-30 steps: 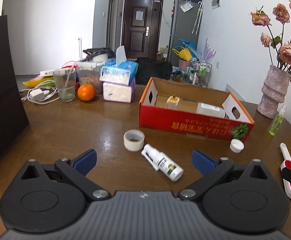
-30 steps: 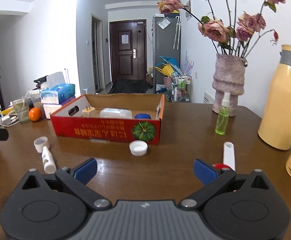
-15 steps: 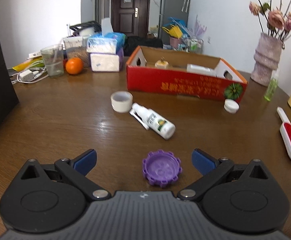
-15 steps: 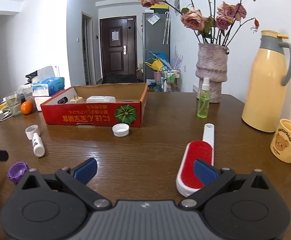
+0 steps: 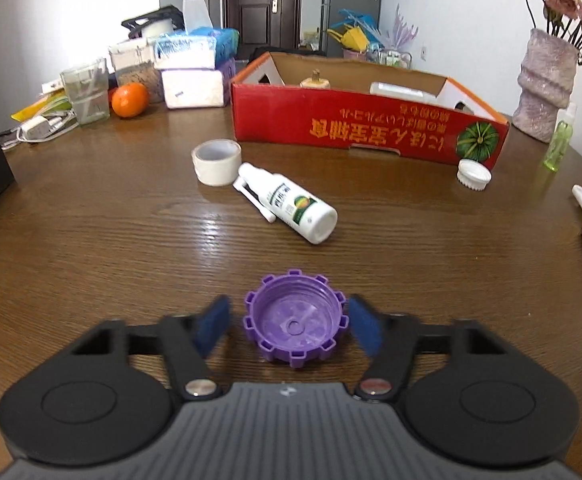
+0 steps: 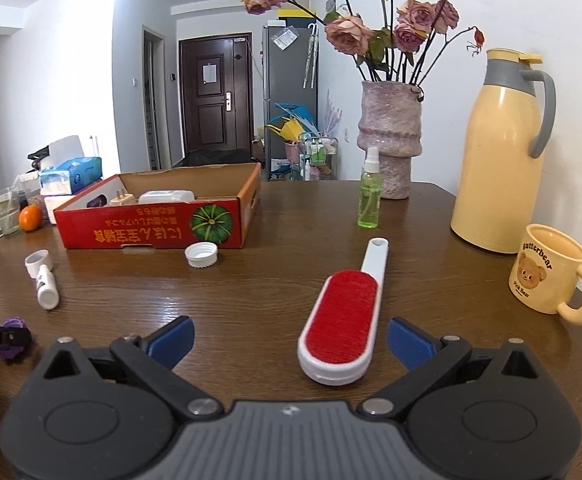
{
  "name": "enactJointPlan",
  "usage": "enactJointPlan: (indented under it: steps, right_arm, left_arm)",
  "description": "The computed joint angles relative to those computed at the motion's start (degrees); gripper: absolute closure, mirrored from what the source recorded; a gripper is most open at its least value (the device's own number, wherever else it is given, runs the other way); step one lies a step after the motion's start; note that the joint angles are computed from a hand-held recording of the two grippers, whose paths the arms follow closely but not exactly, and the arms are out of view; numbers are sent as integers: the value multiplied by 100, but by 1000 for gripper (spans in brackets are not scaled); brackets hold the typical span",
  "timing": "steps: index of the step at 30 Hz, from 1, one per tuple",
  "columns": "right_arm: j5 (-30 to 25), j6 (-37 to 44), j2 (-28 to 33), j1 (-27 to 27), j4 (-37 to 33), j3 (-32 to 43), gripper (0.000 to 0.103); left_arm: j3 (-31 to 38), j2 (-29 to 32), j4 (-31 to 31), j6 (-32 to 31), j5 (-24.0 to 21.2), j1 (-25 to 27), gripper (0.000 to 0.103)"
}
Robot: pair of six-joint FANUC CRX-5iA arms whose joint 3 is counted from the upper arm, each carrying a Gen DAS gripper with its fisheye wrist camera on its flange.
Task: Organize rigid objects
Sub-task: 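Grasp the purple cap with the left gripper while the right gripper grasps the red lint brush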
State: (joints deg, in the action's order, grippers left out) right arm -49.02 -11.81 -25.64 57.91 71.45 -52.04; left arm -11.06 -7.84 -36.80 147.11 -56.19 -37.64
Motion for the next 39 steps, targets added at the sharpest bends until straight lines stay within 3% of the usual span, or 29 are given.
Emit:
enactJointPlan:
  steps: [15, 28, 34, 39]
  right_arm:
    - [234, 520, 255, -607, -121, 86, 1]
    - [780, 840, 765, -1366, -448, 489, 2]
    - [1027, 1074, 1301, -1654, -984, 922, 10]
    - [964, 1119, 1610, -1649, -1297, 1131, 25]
  left_arm:
    - [-42, -29, -168, 101, 145, -41, 49]
    - [-4, -133, -291, 252, 193, 27, 49]
    - [28, -156, -349, 324, 193, 76, 49]
    - [49, -132, -366, 355, 204, 119, 49]
